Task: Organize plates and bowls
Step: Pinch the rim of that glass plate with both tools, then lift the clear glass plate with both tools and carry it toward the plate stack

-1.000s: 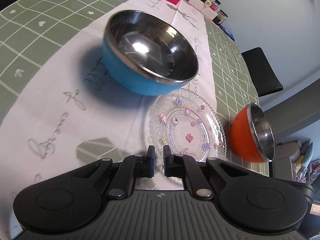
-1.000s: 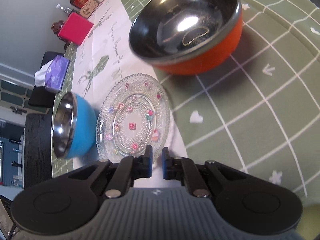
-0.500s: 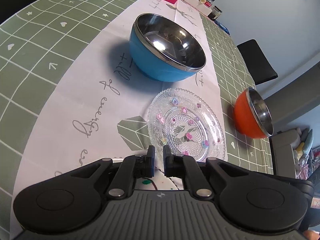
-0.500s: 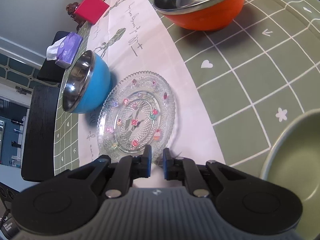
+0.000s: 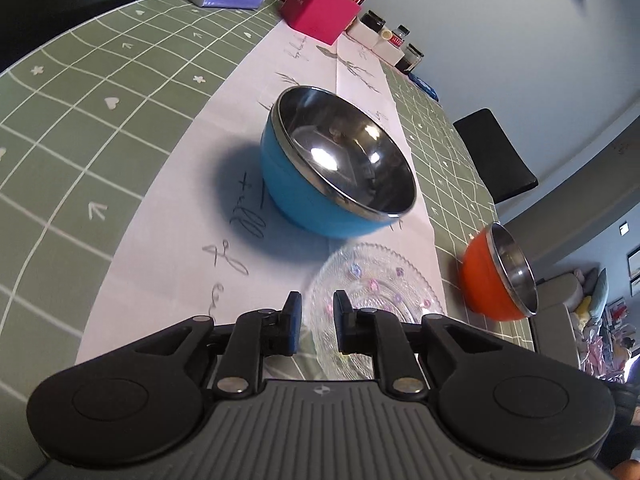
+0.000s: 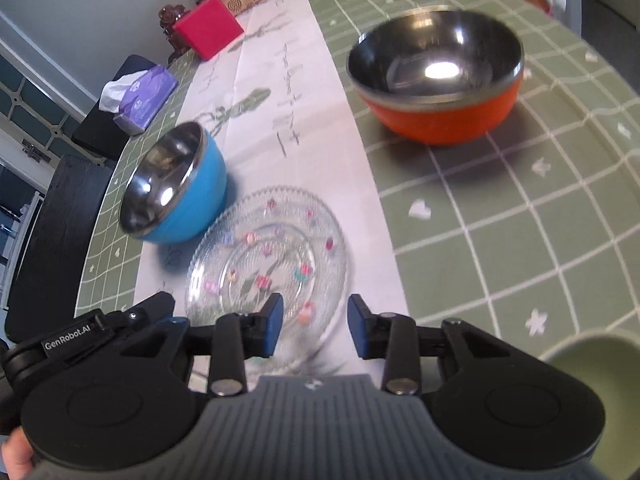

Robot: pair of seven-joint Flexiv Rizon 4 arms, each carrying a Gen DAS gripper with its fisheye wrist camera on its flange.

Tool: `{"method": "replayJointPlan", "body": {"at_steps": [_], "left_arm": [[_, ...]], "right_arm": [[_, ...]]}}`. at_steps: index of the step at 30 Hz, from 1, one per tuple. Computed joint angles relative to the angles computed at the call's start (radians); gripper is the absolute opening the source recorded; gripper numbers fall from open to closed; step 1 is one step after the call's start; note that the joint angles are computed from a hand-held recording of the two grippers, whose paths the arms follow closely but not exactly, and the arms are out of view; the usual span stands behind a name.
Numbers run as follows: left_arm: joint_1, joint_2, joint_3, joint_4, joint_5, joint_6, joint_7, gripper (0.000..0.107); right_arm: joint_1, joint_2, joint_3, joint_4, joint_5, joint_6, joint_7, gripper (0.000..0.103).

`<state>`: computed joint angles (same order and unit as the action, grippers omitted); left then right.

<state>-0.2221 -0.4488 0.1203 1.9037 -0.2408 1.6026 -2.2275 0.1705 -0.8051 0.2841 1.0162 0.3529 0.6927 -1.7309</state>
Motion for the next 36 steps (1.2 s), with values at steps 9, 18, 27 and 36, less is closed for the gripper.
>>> {"method": "replayJointPlan", "body": {"at_steps": [9,18,27,36], "left_arm": [[0.111,-0.032,-0.122,-0.007,-0.022,0.049,0.093,0.018],[0.119,-0.049,-0.15,-0.012,-0.064,0.049,0.143,0.018],[0.128,-0.063,-0.176,-0.016,-0.076,0.068,0.182,0.018],[0.095,-0.061,-0.144,-0.022,-0.074,0.072,0.189,0.018]], "right_arm": [[0.032,-0.099,-0.033,-0.153,-0.047,-0.068,0.087,0.035],[0.022,-0.12,-0.023,-0.184,-0.034,-0.114,0.101,0.023],[0.017,-0.115,-0.015,-0.174,-0.023,-0.121,0.084,0.012],[0.021,-0.1,-0.019,-0.137,-0.016,-0.067,0.081,0.009]]}}
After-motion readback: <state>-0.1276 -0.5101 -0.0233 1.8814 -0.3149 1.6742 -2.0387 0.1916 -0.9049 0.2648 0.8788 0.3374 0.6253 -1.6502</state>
